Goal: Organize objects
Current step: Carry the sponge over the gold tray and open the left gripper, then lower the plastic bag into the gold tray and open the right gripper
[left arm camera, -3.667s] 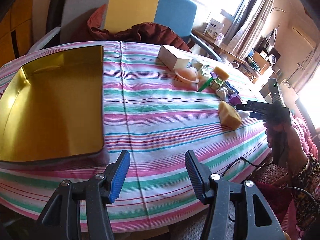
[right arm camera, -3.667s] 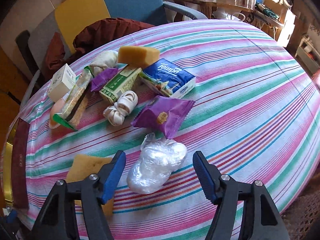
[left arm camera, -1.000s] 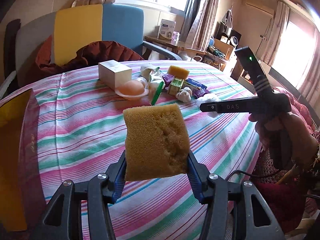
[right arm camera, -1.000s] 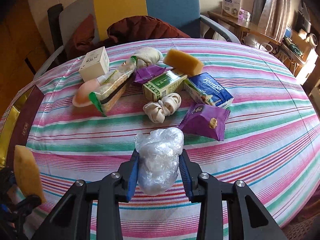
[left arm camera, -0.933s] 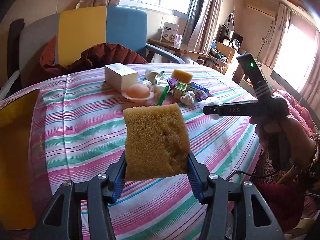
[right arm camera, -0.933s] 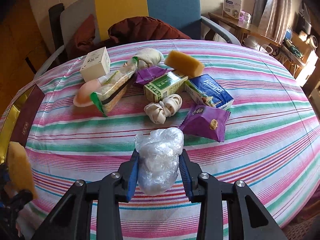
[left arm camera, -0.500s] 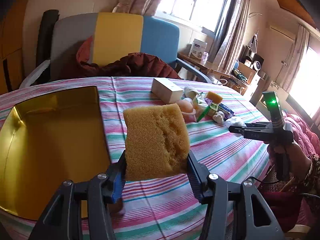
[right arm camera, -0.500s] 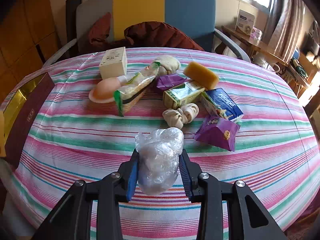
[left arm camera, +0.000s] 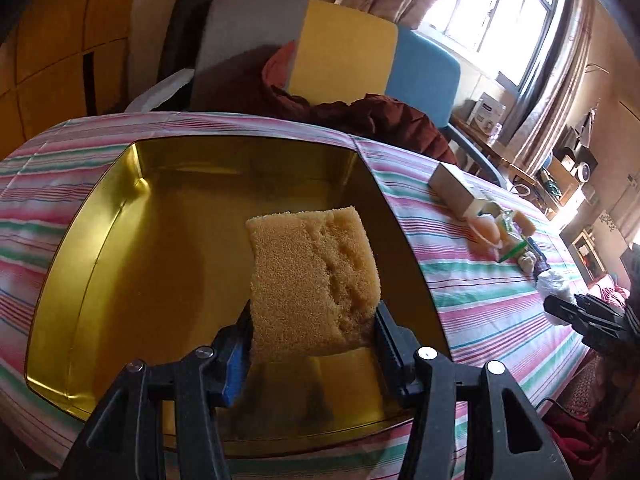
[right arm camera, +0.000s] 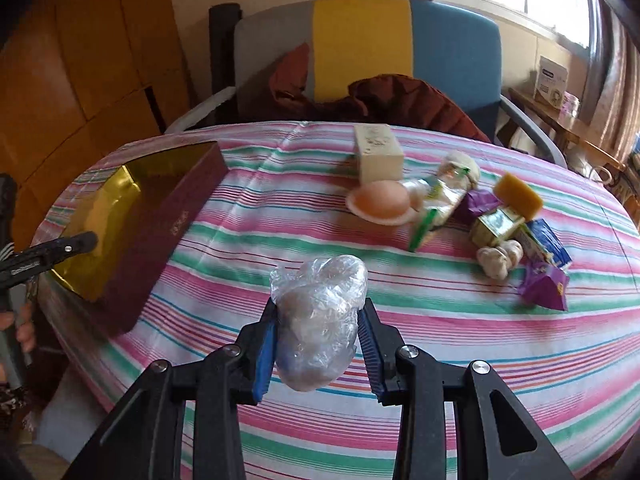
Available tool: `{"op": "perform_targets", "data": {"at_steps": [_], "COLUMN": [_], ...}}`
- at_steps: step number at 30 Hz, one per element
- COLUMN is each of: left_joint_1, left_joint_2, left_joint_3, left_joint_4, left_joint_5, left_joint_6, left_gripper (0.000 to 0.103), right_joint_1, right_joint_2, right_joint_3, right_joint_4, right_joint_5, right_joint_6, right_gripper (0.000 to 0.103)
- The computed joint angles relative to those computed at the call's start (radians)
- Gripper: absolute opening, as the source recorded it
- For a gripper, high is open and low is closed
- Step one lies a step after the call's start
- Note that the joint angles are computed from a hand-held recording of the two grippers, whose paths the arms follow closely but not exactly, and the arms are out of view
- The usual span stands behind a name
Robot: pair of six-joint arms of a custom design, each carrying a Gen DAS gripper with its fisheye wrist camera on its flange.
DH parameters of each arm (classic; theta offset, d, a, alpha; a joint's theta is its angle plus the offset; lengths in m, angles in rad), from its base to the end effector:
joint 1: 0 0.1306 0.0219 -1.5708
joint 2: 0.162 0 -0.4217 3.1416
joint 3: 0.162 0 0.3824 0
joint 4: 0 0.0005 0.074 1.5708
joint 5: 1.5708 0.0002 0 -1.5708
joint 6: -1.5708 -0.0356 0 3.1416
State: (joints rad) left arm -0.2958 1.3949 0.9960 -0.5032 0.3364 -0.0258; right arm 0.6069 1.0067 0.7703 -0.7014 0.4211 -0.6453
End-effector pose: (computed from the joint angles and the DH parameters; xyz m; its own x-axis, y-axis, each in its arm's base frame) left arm 0.4125 -0.1385 0.3192 -0.7382 0.2504 -0.6264 0.4901 0.8371 -0.2429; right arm 0.2480 0.1539 0.3431 -0.7227 0.1665 -0.6708 0.1412 0.9857 0.0925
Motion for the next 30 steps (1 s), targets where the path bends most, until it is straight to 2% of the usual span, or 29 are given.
{"op": "perform_targets", "data": {"at_steps": [5, 14, 17, 22, 28, 30], "left_joint_1": [0.057, 0.118, 0.131, 0.164, 0.22, 0.234], "left_joint_2": [0.05, 0.069, 0.068, 0.07, 0.003, -0.02], "left_joint_3": [0.043, 0.072, 0.082, 0.096, 0.037, 0.018], "left_joint_4": [-0.072, -0.117, -0.139, -0.161, -0.029, 0.013], "left_joint_5": [-0.045, -0.173, -0.186, -0.121, -0.018, -0.014], "left_joint_6": [-0.014, 0.013, 0.039, 0.101, 0.24, 0.28], "left_gripper": [0.055, 0.058, 0.062, 0.07, 0.07, 0.07], "right_joint_1": [0.077, 0.133, 0.144, 0.155, 0.165, 0.162], "right_joint_2": [0.079, 0.217, 0.264, 0.323, 0.392, 0.421], "right_joint_3": [0.064, 0.165, 0.198, 0.244, 0.297, 0.319], "right_joint_4": [0.084, 0.175, 0.186, 0.205, 0.224, 0.22], "right_joint_5": [-0.022, -0.096, -0.125, -0.166, -0.221, -0.245], "right_joint_6": [0.019, 0.064, 0.072, 0.087, 0.094, 0.09], "right_gripper": [0.038, 0.038, 0.039, 0.039, 0.039, 0.039]}}
